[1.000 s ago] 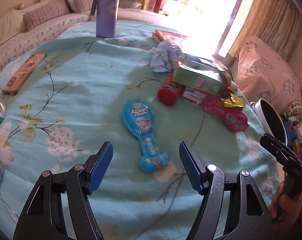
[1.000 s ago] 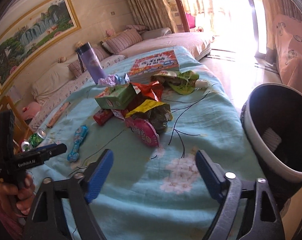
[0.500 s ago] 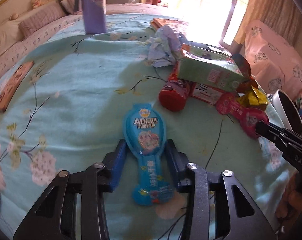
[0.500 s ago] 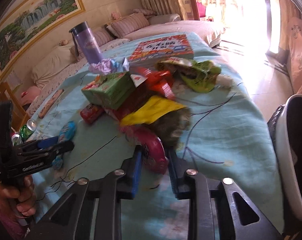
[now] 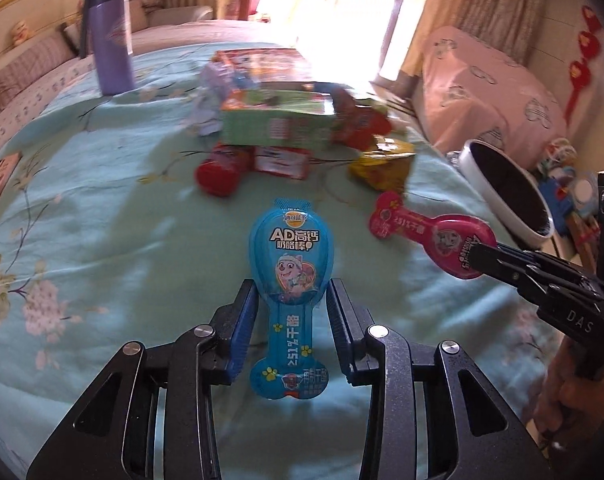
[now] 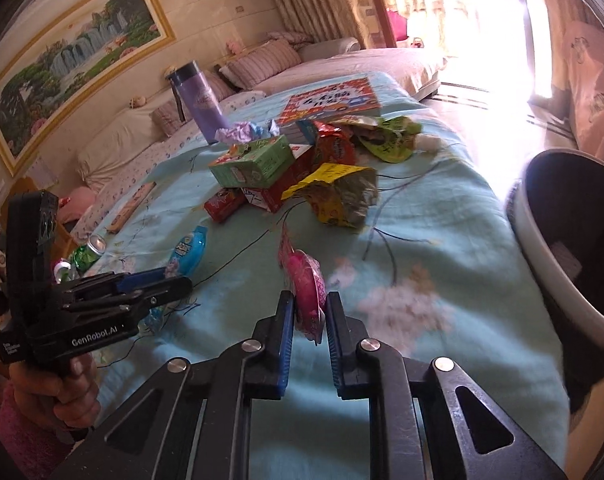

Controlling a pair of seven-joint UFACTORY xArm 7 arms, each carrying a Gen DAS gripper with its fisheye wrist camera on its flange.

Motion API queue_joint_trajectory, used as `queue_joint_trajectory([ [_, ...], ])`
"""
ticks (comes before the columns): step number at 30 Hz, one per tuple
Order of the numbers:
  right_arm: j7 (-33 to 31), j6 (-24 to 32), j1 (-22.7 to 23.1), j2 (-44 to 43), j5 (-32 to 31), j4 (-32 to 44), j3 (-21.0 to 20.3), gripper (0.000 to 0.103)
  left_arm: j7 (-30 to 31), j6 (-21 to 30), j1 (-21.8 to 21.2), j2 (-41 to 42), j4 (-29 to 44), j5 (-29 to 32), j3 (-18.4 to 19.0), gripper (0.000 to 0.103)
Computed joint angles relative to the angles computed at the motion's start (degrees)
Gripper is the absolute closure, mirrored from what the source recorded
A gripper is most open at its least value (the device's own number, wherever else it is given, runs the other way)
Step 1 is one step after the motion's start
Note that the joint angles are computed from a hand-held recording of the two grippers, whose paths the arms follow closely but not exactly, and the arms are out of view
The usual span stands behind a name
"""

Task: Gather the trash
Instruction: 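Grasp the blue AD candy package with the left tool while the right tool grasps the pink candy toy, then carry both candies over the bin and open both tools to drop them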

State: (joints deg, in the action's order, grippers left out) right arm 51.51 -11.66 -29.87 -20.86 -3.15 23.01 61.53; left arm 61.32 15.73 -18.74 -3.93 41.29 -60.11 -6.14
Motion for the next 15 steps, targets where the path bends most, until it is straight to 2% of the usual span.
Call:
queue_joint_trajectory([
  [4, 2.6, 1.4, 8.3, -5.2, 1.4, -3.8, -6.9, 0.088, 0.7, 1.3, -1.2, -1.4, -0.5, -1.0, -0.4, 0.069],
  [8, 5.2, 3.3, 13.0, -9.4, 0.9, -6.4, -11.3, 0.088, 0.6, 1.6, -2.5, -2.6, -1.1, -1.1, -0.7, 0.069],
  [15, 9.0, 5.2, 18.0, -15.6, -1.6, -10.0, -17.2, 0.088, -0.3, 2.2, -4.4, -3.7, -1.1, -0.8, -0.6, 0.070],
])
